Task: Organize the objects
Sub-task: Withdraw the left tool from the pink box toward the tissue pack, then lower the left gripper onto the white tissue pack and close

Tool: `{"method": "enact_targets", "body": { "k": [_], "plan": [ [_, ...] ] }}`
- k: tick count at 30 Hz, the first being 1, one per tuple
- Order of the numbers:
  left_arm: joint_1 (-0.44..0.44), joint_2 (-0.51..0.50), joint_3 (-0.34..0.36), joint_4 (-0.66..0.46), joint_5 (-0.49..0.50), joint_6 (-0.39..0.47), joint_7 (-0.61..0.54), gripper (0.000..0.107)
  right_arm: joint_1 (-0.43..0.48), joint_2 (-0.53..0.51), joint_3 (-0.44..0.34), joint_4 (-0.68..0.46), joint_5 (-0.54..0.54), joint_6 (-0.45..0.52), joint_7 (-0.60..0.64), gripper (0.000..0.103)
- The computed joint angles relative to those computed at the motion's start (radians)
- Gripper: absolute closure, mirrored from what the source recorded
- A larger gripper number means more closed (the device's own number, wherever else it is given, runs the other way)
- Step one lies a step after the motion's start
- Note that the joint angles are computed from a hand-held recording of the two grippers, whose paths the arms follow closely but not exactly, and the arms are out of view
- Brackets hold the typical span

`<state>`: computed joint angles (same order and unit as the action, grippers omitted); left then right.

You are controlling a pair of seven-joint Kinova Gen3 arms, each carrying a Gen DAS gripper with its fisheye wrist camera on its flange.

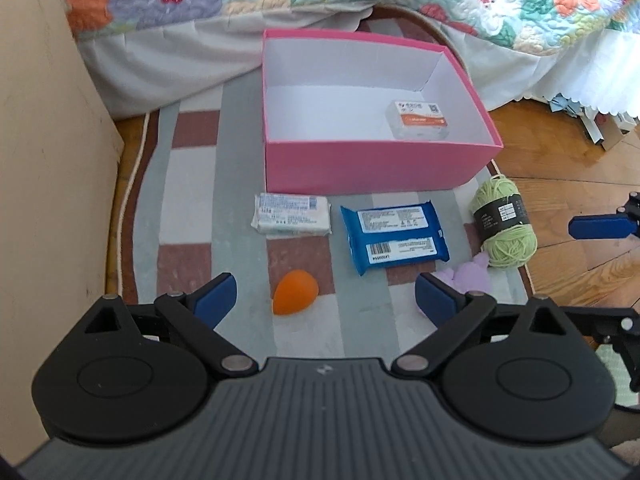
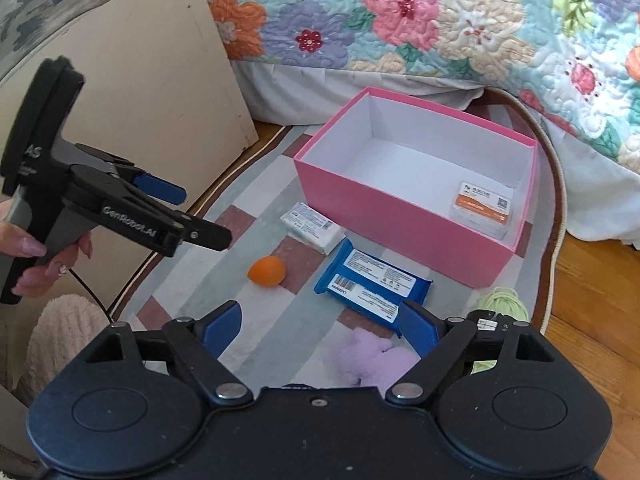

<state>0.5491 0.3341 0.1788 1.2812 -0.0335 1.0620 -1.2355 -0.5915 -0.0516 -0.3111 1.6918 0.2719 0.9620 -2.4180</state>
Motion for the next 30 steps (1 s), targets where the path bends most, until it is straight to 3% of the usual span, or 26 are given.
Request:
{"method": "enact_targets", "body": {
  "k": [7, 10, 14, 16, 18, 24, 30],
  "plan": [
    [-0.001, 0.008, 0.0, 0.042, -0.007, -0.048, -0.029, 0.01, -0.018, 0.03, 0.006, 0.018, 0.043, -0.03, -0.022, 0.015],
    [-0.001, 0.023, -0.002, 0.056, -0.018, -0.087, -0.044, 0.01, -0.033, 0.037, -0.013, 0.05, 0.158, -0.061, -0.11, 0.015],
    [-0.007, 0.069, -0.007, 0.053, -0.016, -0.113, -0.074, 0.011, -0.14, 0.077, 0.035, 0.022, 0.321, 0.042, -0.166, 0.015],
    [-0.005, 0.082, -0.016, 0.072, -0.025, -0.153, -0.077, 0.011, -0.141, 0.09, 0.021, 0.03, 0.374, 0.041, -0.194, 0.015],
    [-0.009, 0.088, -0.021, 0.093, -0.023, -0.195, -0.077, 0.011, -0.102, 0.094, 0.0, 0.036, 0.366, 0.013, -0.173, 0.015],
    [-0.07, 0.1, -0.014, 0.161, 0.052, -0.329, -0.073, 0.012, -0.104, 0.114, 0.033, 0.067, 0.346, -0.108, -0.122, 0.015],
    [-0.176, 0.111, 0.055, 0.226, 0.187, -0.447, -0.202, 0.012, -0.105, 0.153, 0.069, 0.133, 0.405, -0.286, -0.224, 0.025]
  ]
}}
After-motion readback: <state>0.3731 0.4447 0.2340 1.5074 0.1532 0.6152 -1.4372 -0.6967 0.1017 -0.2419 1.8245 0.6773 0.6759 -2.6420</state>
